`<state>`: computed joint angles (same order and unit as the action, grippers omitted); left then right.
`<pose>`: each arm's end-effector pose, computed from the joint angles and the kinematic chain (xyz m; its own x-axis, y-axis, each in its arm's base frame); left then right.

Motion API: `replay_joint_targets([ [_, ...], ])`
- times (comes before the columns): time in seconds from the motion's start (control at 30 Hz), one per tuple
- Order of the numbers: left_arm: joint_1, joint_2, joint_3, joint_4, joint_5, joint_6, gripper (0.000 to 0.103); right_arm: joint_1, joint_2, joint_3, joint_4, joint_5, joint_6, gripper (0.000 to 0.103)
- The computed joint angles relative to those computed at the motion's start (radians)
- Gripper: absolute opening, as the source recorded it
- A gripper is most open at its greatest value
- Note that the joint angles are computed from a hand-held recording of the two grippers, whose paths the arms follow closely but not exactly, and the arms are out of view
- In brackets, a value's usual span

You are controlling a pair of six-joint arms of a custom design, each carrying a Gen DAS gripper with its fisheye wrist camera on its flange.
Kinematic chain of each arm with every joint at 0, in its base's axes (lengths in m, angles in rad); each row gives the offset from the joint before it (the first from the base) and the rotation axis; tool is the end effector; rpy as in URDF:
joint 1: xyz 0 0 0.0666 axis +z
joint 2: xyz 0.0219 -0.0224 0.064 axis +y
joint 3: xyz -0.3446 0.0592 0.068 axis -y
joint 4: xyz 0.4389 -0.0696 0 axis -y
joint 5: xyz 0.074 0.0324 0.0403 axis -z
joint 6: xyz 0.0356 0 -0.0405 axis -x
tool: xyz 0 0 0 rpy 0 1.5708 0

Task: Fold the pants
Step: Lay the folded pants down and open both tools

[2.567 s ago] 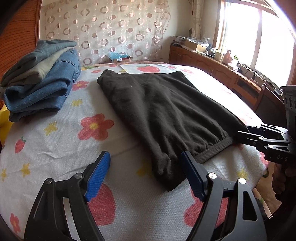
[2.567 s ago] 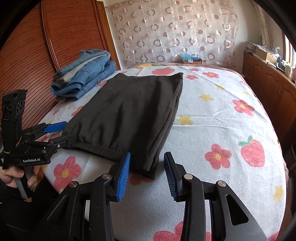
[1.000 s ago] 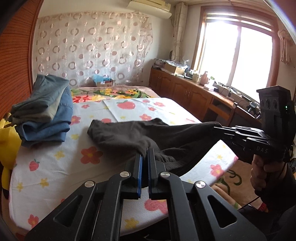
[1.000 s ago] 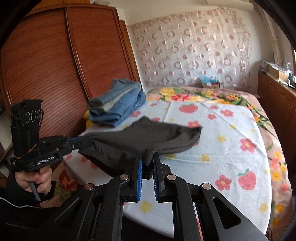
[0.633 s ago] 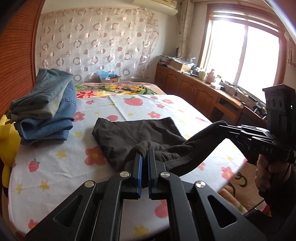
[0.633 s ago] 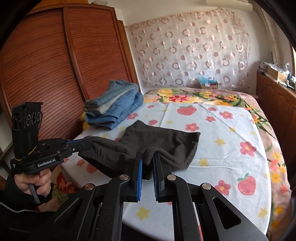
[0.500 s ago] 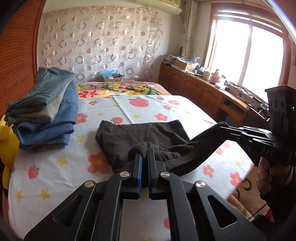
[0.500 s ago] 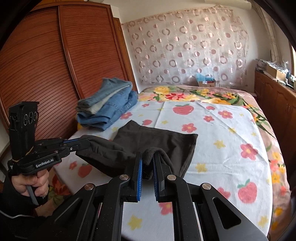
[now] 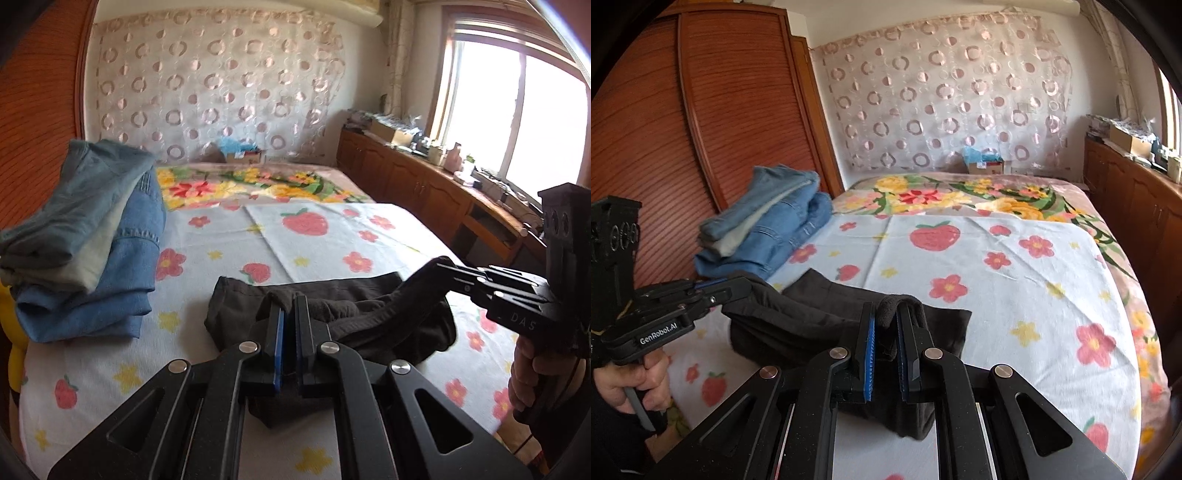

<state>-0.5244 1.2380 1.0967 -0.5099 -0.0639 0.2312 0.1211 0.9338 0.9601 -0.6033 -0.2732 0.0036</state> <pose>0.4295 -0.2463 0.3501 -0.6152 0.0916 -0.7831 0.3234 0.9352 -0.1446 0.3969 0.0576 0.4004 -0.5403 -0.0692 -0.8386 -0.3427 0.9283 0.1442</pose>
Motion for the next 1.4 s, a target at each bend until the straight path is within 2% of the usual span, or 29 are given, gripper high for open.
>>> replay_joint_targets([
  [0.17, 0.016, 0.044, 0.021, -0.036, 0.019, 0.021, 0.006, -0.003, 0.061, 0.033, -0.023, -0.007, -0.004, 0.012],
  [0.3, 0.015, 0.04, 0.015, -0.051, 0.009, 0.014, 0.02, -0.015, 0.059, 0.041, -0.033, -0.012, -0.002, 0.026],
  [0.37, 0.014, 0.029, 0.006, -0.044, 0.007, 0.009, 0.03, -0.019, 0.056, 0.047, -0.05, 0.003, -0.002, 0.037],
  [0.4, 0.013, 0.024, 0.002, -0.038, 0.003, 0.005, 0.043, -0.027, 0.048, 0.039, -0.05, -0.005, 0.004, 0.038],
  [0.43, 0.011, 0.015, -0.007, -0.028, -0.003, 0.002, 0.051, -0.03, 0.037, 0.031, -0.051, -0.012, 0.01, 0.038],
  [0.47, 0.009, 0.004, -0.015, -0.022, -0.01, -0.001, 0.054, -0.034, 0.025, 0.023, -0.052, -0.015, 0.017, 0.038],
  [0.5, 0.008, 0.0, -0.019, -0.022, -0.01, -0.003, 0.063, -0.038, 0.011, 0.012, -0.054, -0.011, 0.024, 0.038],
  [0.53, 0.01, -0.006, -0.024, -0.021, -0.006, -0.004, 0.077, -0.041, 0.003, 0.005, -0.055, -0.006, 0.027, 0.038],
  [0.57, 0.011, -0.013, -0.031, -0.015, -0.006, -0.001, 0.081, -0.045, -0.006, -0.001, -0.059, -0.006, 0.027, 0.038],
  [0.77, 0.006, -0.03, -0.058, -0.034, -0.026, 0.005, 0.081, -0.052, -0.03, -0.023, -0.116, -0.042, 0.061, 0.038],
  [1.07, -0.004, 0.014, -0.05, -0.102, -0.04, -0.029, 0.081, -0.068, -0.022, -0.01, -0.186, -0.064, 0.132, 0.038],
  [1.1, -0.006, 0.019, -0.048, -0.106, -0.043, -0.031, 0.081, -0.07, -0.017, -0.006, -0.192, -0.054, 0.143, 0.036],
  [1.17, -0.007, 0.024, -0.047, -0.108, -0.043, -0.032, 0.081, -0.073, -0.003, 0.01, -0.208, -0.055, 0.17, 0.021],
  [1.27, -0.01, 0.032, -0.046, -0.111, -0.052, -0.032, 0.081, -0.08, -0.008, 0.013, -0.211, -0.058, 0.201, 0.01],
  [1.37, -0.01, 0.035, -0.049, -0.109, -0.051, -0.037, 0.081, -0.089, -0.042, -0.013, -0.14, -0.018, 0.163, 0.006],
  [1.4, -0.011, 0.033, -0.052, -0.107, -0.052, -0.037, 0.081, -0.107, -0.049, -0.013, -0.136, -0.041, 0.147, 0.005],
])
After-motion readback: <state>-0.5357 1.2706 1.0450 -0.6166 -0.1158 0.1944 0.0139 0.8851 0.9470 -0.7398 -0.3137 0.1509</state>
